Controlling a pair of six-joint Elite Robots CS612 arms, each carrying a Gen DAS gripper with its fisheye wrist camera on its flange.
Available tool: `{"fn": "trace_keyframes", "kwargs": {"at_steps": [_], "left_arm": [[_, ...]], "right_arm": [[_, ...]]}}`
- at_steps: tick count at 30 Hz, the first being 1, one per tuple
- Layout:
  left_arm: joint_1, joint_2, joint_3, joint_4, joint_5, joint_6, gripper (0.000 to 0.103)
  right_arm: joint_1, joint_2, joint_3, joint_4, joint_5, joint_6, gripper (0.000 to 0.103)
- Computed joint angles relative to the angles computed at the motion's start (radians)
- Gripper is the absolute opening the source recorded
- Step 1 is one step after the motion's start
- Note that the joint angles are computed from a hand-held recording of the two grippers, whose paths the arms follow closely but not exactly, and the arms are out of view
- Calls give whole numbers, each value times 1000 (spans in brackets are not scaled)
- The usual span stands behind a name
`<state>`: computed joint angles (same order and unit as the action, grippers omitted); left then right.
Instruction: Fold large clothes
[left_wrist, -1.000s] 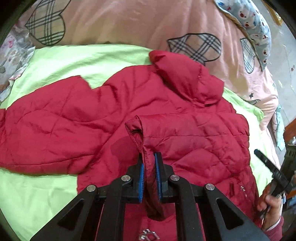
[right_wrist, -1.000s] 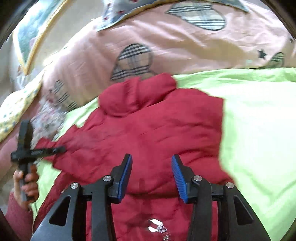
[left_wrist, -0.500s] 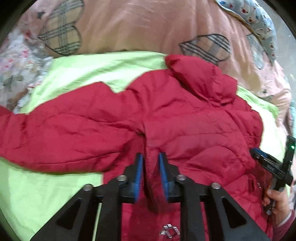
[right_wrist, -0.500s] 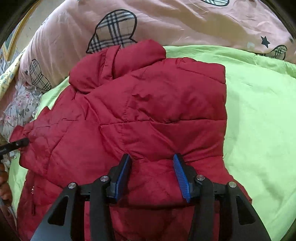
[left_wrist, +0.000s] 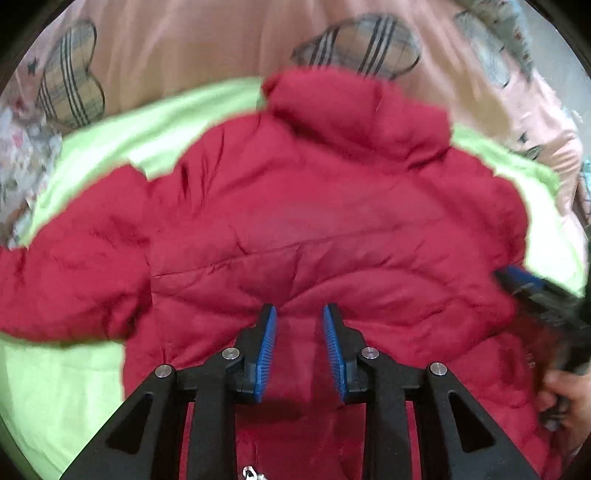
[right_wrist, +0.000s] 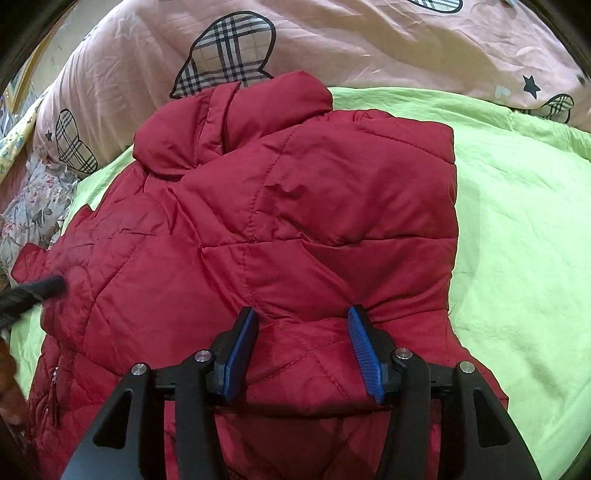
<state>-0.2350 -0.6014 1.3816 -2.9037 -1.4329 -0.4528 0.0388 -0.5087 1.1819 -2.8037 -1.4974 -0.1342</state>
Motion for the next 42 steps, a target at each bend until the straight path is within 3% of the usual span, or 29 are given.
{"fn": "trace_keyframes", "kwargs": {"at_steps": [3,7,9,12,16,21,24,26,30,34,42], "left_arm": [[9,11,2,-12,-27,3,27],[11,11,-1,-8,-29,1,27],[13,11,-2,-10,-30,0,27],[20,24,-4,-29,-51,-10,27],[34,29,-3,-64,-98,-35,27],[60,3,50,-143,-185,-71,27],[62,-28,101,-173,-147,-85,34],[62,-46,135,-198,-119,-108,48],[65,-84,213,-246,-75,-173,56],[83,-116,278,-266,-22,-264,71],[165,-150,367,-291,27,-451,75]], "right_arm": [[-2,-11,12,-9,12,12,54],[-1,-36,60,-108,56,6,55],[8,-31,49,-87,31,-27,55],[22,0,1,15,-68,-57,57],[22,9,-10,13,-78,-57,57],[8,-34,47,-19,-7,-25,57],[5,-68,93,-45,36,-4,57],[-2,-90,122,-54,74,3,57],[-7,-114,162,-38,109,7,61],[-8,-140,197,3,142,6,62],[-13,-200,286,-36,176,-21,67]]}}
